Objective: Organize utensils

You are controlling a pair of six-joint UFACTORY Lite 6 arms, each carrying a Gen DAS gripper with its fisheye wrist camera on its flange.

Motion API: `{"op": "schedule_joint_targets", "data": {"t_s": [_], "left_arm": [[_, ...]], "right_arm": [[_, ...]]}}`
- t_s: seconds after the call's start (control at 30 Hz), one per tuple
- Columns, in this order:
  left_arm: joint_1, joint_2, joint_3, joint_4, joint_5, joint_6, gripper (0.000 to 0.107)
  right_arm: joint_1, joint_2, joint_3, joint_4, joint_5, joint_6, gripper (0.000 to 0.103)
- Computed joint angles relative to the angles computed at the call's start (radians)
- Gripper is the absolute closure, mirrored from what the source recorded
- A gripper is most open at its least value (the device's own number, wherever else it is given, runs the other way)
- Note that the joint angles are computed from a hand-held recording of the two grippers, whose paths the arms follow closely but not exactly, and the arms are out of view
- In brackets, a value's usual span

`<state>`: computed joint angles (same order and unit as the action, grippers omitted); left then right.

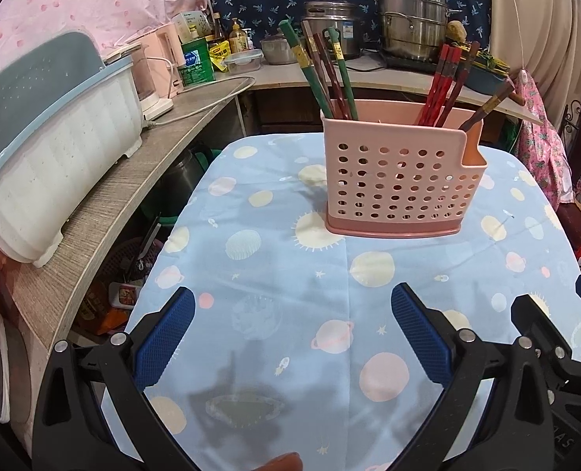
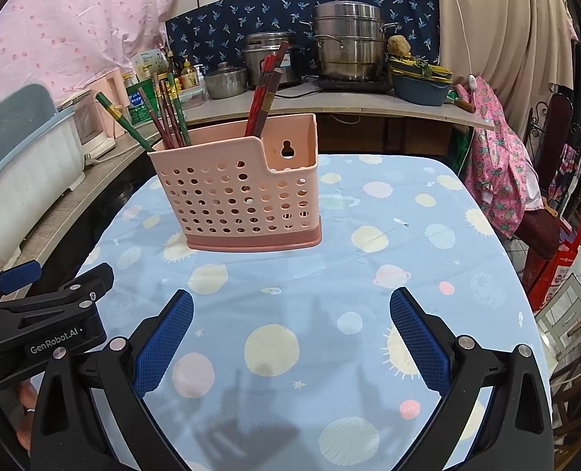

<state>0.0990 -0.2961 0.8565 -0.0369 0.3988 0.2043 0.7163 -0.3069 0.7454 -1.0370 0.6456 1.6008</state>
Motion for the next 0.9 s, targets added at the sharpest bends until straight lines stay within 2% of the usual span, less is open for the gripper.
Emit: {"op": "schedule_joint_targets", "data": {"t_s": [0.9], "left_arm": [[-0.028,0.134,0.107,0.045,-0.031,-0.065,0.011]], "right_arm": [[-0.126,0.12,0.072,-0.031,-0.117,-0.033,0.006]]}}
